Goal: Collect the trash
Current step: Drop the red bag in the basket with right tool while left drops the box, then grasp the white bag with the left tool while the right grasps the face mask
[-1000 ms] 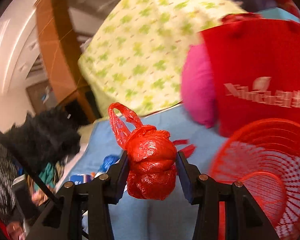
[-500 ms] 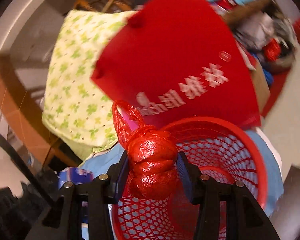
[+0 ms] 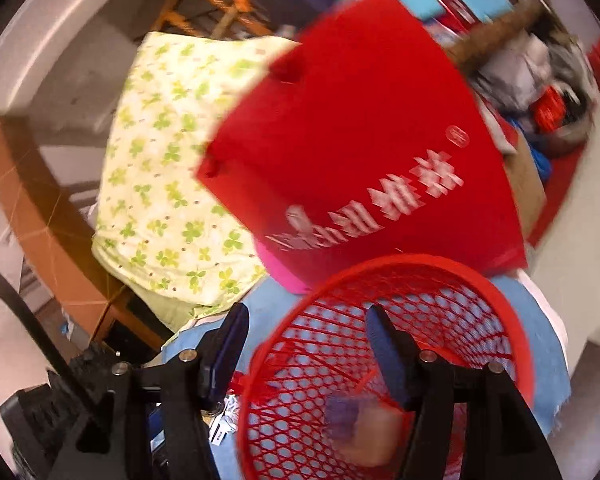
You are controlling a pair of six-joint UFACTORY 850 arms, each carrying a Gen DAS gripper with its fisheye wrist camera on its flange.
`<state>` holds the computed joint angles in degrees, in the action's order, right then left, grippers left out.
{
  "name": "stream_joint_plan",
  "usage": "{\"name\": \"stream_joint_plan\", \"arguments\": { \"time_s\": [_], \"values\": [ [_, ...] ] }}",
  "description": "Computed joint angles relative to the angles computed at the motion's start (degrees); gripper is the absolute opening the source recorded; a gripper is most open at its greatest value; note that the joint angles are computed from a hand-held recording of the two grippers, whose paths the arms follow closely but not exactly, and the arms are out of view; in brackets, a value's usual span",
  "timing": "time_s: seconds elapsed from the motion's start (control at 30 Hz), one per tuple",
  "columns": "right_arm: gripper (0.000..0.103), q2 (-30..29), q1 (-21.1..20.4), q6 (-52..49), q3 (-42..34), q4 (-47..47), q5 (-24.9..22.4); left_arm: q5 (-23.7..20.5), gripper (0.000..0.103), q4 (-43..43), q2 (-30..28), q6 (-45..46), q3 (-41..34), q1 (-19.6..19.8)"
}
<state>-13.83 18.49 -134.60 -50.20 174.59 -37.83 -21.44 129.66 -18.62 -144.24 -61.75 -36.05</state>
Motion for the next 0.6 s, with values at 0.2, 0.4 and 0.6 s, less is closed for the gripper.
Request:
{"name": "stream_joint_plan", "arguments": {
  "time_s": [0.2,0.4,0.6],
  "values": [
    [0.065,0.3,6.2,-10.0,-1.0,2.1,-5.0,-7.6,0.080,-5.7,7.7,-2.1,12.3,6.3],
    [0.065,-3.2,11.4,-10.9,-5.6,-4.5,-5.6,-12.6,0.080,-12.0,11.2,-2.9,20.3,13.4],
    [0.065,-11.7,14.9,-3.9,-16.9,-13.3,6.4,-11.6,0.080,-13.0,11.0,-5.6,22.8,19.1]
  ]
}}
